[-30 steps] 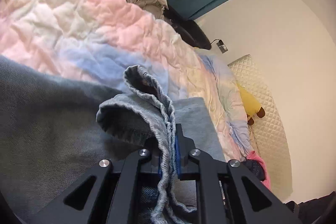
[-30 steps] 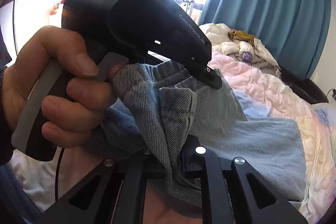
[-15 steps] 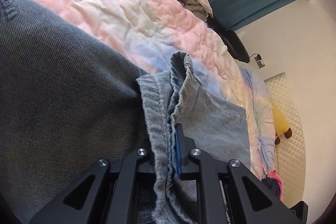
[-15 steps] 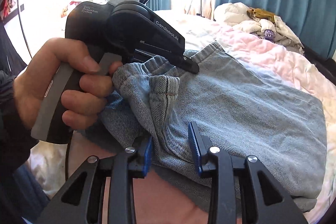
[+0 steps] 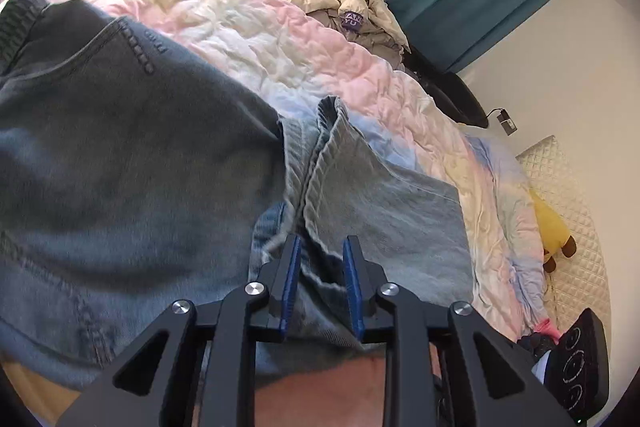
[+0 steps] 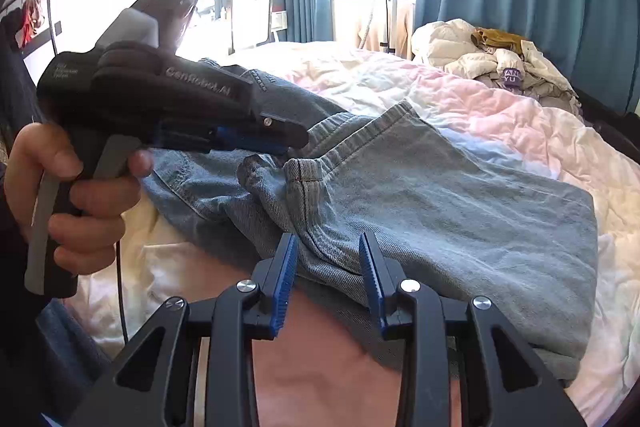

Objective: Fold clothes

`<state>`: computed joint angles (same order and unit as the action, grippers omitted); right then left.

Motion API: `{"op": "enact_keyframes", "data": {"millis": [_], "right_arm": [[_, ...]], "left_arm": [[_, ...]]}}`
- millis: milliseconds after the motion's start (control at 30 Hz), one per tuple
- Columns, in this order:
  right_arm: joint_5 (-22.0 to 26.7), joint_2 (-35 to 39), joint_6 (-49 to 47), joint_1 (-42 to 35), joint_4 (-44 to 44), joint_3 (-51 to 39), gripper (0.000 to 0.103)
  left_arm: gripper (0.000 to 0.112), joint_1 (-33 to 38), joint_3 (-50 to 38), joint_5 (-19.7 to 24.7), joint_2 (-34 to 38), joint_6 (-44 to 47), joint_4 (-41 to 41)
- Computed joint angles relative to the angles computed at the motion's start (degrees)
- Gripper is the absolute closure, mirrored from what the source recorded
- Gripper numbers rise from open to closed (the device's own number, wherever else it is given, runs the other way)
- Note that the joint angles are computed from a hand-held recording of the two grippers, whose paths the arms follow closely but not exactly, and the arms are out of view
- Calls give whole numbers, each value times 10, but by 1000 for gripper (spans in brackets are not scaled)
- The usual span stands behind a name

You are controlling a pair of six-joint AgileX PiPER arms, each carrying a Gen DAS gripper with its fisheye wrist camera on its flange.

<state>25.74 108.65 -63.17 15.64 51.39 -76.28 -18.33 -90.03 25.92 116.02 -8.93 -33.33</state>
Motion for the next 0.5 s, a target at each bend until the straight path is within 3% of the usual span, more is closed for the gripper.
{"op": "enact_keyframes", "data": {"millis": [233,333,500], "right_arm": [[88,-19,164,-75,-19,-8,70],[124,-12,207,-131,17,-11,70],[230,52,308,-252,117,-39,68]], "left_arm": [[84,-22,35,-28,-20,-70,43],[84,-16,41,-39,-13,-45,15],[84,0,51,-49,-3,17,-59]]}}
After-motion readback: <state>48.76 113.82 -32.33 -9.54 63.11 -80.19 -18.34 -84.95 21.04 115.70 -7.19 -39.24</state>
